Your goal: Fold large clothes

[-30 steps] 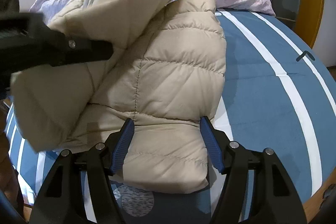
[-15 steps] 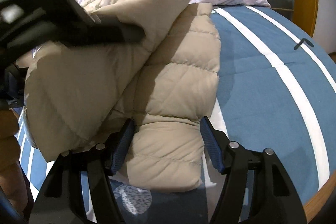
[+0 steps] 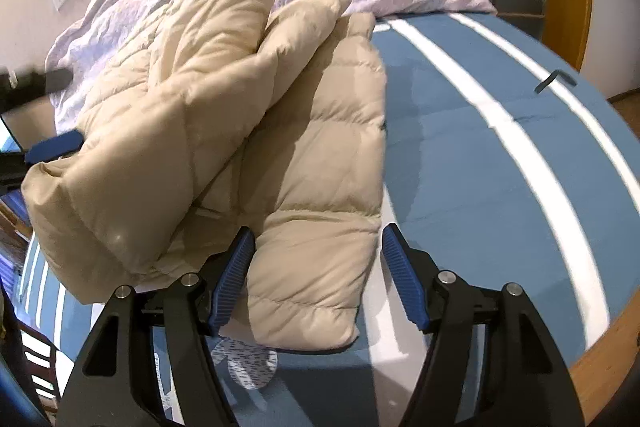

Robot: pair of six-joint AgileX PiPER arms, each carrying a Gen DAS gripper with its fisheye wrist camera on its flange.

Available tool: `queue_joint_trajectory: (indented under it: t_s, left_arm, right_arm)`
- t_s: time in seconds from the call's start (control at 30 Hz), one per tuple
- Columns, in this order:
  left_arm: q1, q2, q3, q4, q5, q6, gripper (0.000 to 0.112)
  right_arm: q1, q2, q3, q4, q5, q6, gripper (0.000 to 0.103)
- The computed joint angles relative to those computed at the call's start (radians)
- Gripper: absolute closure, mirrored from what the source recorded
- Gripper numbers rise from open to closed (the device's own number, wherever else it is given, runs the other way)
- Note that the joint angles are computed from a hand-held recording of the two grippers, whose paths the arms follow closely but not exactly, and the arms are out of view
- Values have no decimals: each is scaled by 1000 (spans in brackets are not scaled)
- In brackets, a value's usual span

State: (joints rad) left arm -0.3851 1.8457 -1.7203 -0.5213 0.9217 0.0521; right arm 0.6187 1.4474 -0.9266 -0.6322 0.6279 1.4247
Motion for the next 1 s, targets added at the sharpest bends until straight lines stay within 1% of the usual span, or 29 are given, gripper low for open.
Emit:
queue_joint_trajectory:
  t_s: [0.07,0.2,0.3,0.37,0.5,0.7,0.8,0.87,1.0]
  left_arm:
    - [19,-25,39,49,-26,-14,34]
    - [12,-54,92,215,-90,-96,34]
    - [2,-55,131,264,-110,-117,35]
    - [-16,-22,118,267,-117,-125,35]
    - [-68,-2,140,296,-168,-142,35]
    - [-97,25,126,305,-181,-148,35]
    - [-100,29,130,305,-189,-146,35]
    - [-102,32,128,308,-189,-146,35]
    - [-108,35,129,323,-193,-152,34]
  right_arm:
    - [-1,-8,-9,-13,32,2,36]
    - [30,-33,-14,-43,91,41,36]
    - [31,-46,-17,-57,115,52,37]
    - [29,-55,-22,-63,130,50,38]
    - [33,-74,-37,-89,166,49,40]
    - [25,-109,-71,-118,202,27,42]
    - [15,-106,-100,-120,198,4,45]
    - [8,-99,-118,-111,177,-20,47]
    - [28,-45,-193,-108,163,-72,52]
